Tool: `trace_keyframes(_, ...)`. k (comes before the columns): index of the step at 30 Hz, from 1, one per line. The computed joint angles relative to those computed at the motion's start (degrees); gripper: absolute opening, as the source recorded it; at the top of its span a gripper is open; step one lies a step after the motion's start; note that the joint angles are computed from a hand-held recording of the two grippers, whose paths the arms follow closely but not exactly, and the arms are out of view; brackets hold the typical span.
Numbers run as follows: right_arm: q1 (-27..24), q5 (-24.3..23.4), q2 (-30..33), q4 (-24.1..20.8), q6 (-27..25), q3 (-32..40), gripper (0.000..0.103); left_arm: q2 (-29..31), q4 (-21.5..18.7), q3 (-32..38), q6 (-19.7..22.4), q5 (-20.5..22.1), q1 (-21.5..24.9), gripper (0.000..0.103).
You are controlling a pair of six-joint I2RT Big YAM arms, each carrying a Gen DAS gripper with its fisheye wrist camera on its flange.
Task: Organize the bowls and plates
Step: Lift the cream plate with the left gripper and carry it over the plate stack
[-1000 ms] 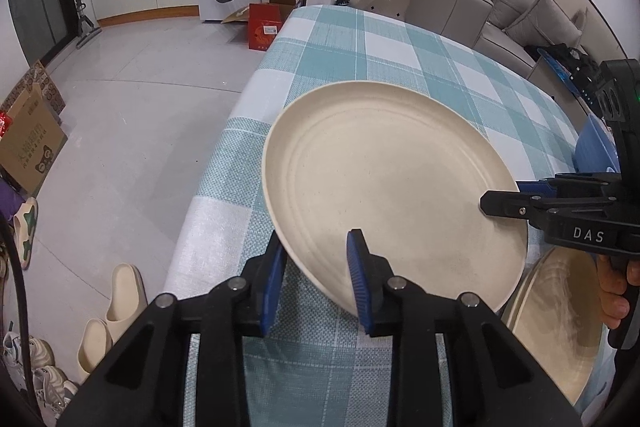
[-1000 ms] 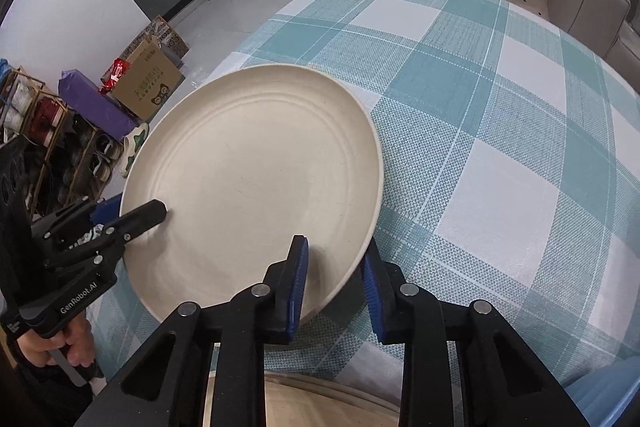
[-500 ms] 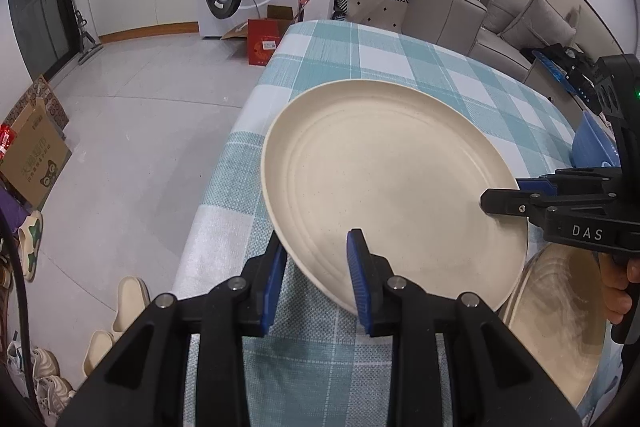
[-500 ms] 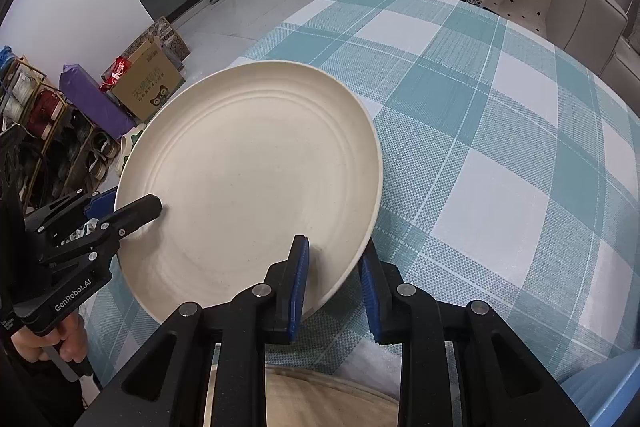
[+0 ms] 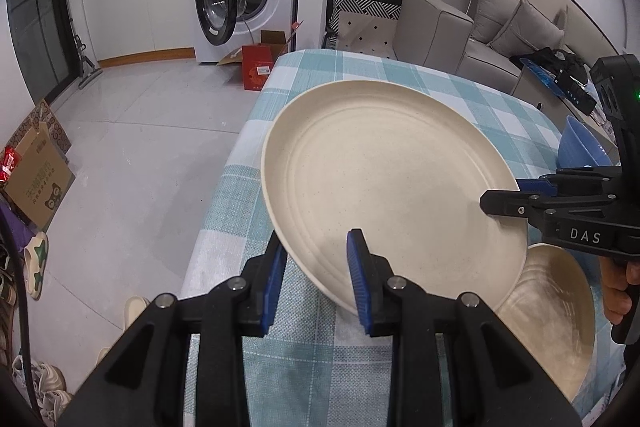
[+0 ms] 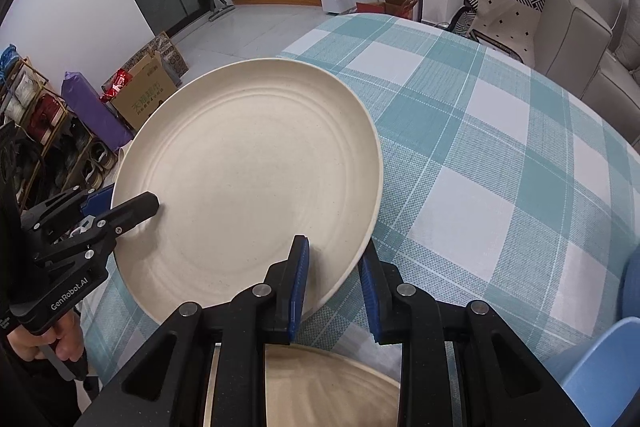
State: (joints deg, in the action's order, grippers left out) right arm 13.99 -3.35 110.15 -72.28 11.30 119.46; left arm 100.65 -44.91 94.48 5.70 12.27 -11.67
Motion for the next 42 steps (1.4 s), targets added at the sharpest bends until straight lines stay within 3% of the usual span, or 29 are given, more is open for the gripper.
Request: trace_keyframes(42,2.4,7.0,-17.6,4.8,2.8,-18.0,0.025,-11.8,3.6,-10.9,3.7,0.7,-2.7,0.029)
